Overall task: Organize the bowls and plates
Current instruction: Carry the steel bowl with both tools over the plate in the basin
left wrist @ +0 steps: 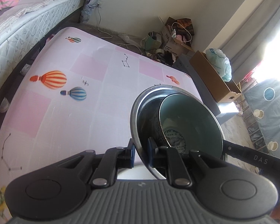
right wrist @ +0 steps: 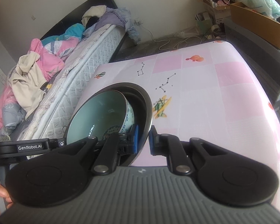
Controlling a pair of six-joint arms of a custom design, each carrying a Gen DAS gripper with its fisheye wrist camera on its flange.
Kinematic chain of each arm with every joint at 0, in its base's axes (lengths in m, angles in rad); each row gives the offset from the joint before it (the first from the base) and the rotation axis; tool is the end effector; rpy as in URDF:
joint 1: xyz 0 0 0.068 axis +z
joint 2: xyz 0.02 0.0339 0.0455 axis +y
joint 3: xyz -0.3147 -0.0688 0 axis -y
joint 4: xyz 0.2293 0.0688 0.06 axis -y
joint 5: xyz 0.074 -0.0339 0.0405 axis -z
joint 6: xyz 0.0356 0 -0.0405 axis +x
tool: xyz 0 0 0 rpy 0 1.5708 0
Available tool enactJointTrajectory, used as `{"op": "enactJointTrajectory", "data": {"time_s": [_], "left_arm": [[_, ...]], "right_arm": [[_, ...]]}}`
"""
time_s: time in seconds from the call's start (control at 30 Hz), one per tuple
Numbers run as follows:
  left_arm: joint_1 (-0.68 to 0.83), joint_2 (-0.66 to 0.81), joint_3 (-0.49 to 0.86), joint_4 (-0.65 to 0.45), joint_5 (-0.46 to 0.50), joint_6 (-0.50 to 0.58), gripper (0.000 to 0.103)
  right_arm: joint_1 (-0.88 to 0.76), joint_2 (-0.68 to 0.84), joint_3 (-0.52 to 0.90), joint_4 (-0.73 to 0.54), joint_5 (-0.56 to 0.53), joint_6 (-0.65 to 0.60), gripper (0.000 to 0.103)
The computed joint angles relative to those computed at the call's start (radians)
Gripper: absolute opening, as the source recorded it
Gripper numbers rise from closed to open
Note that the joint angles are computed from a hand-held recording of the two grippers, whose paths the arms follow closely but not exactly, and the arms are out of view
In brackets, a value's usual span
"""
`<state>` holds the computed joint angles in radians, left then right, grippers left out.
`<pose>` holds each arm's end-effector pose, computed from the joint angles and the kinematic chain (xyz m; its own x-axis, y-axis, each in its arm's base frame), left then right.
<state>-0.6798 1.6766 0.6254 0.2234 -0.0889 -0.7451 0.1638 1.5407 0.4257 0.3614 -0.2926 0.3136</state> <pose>0.2300 -0.1819 0.1766 -0.8139 -0.2105 -0.5416 0.0376 0.9110 -0.4106 0.2392 0.0499 0.1746 -0.7544 0.1747 -0.6328 -0.1377 0.9004 0.4127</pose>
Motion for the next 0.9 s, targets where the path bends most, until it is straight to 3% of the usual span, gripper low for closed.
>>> {"op": "enactJointTrajectory", "data": {"time_s": [0.33, 0.57, 0.7, 0.9], "left_arm": [[-0.115, -0.141, -0.145, 0.006, -0.087, -0.091, 0.013], [-0.173, -0.168, -0.22, 0.031, -0.117, -0.148, 0.013], [-0.198, -0.159, -0.26, 0.073, -0.119, -0.168, 0.013], [-0.213, -0.095, -0.296, 0.147, -0.1, -0.179, 0.016]], "right_arm": [[0.084, -0.262, -0.159, -0.085, 0.046, 0.064, 0.011], [0.172, -0.351, -0.236, -0.101, 0.096, 0.134, 0.011], [0.203, -0.351, -0.293, -0.054, 0.108, 0.171, 0.011], [0.182, -0.203, -0.407, 0.177, 0.056, 0.211, 0.012]]}}
